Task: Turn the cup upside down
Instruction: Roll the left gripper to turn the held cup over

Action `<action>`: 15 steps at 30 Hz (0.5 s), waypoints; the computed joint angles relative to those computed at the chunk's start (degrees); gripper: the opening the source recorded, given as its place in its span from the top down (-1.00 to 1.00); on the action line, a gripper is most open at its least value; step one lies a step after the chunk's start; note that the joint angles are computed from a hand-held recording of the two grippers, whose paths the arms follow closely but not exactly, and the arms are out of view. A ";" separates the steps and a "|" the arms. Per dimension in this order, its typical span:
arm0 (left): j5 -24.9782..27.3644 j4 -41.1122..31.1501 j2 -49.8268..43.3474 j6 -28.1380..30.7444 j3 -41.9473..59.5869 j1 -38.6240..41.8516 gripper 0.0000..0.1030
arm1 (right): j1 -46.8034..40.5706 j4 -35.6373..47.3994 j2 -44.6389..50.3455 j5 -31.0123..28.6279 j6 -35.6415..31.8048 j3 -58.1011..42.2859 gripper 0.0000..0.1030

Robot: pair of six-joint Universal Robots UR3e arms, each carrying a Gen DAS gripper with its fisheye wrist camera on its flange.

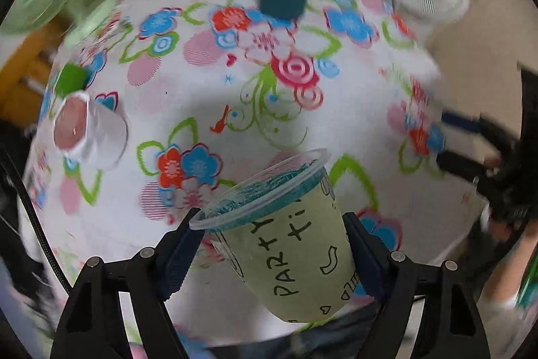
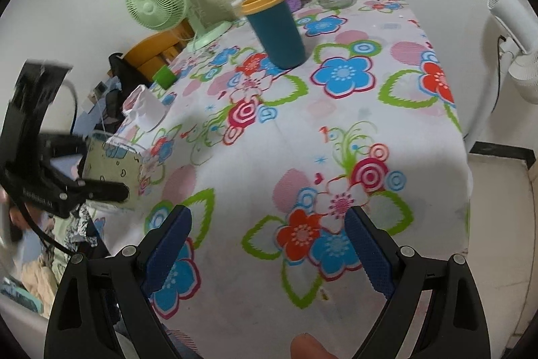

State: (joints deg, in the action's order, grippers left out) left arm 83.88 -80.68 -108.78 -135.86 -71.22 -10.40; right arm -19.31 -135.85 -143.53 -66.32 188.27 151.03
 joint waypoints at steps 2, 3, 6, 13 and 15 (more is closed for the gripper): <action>4.96 -5.15 -3.13 2.95 5.82 -1.78 -0.62 | 2.88 -4.33 3.37 -1.15 1.72 0.38 -0.82; 7.65 -7.55 -4.64 4.13 8.31 -2.77 -0.61 | 4.05 -5.93 4.75 -1.73 2.33 0.43 -0.82; 14.19 -16.98 -9.53 6.80 16.32 -5.17 -0.61 | 9.28 -12.62 11.43 -4.99 4.69 -0.01 -0.82; 31.73 -22.24 -14.54 9.28 17.18 -11.31 -0.62 | 15.89 -22.01 20.60 -7.88 7.53 -0.81 -0.82; 36.84 -22.07 -15.95 8.69 16.35 -12.83 -0.62 | 17.27 -24.32 22.18 -8.56 8.40 -0.70 -0.82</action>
